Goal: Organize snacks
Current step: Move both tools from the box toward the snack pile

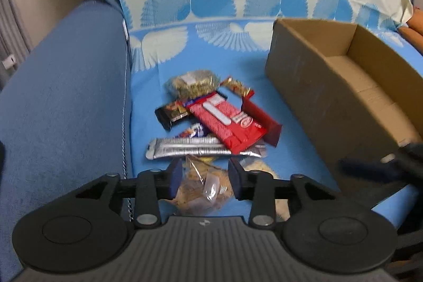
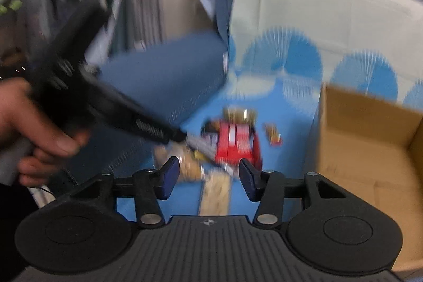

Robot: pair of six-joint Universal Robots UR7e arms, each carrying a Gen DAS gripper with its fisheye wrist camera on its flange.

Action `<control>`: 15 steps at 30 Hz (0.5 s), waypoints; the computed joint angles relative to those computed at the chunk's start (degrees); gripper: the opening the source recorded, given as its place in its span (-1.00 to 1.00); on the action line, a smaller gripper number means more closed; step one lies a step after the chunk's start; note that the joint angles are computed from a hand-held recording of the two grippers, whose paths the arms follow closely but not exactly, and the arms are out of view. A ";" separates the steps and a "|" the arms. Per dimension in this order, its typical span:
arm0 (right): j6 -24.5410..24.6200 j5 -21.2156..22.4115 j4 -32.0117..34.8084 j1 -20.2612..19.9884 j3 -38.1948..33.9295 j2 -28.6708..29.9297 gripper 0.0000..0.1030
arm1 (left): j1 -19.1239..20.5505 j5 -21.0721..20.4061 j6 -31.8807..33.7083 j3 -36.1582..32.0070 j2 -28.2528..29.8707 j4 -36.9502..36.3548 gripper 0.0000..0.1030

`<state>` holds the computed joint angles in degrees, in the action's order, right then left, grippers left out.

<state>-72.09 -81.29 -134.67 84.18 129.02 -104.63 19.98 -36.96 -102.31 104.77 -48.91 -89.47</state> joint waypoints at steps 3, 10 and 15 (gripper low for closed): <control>-0.76 -6.37 -9.24 1.58 2.18 5.78 0.20 | 1.43 -1.82 1.65 0.13 0.19 -0.91 0.23; -0.38 -13.64 -21.15 3.11 4.83 13.92 0.46 | 3.50 -6.54 4.99 -0.03 1.74 -3.66 0.28; 0.30 -16.98 -17.81 3.09 2.77 15.41 -0.23 | 3.11 -5.23 6.40 1.30 1.29 -6.62 -0.43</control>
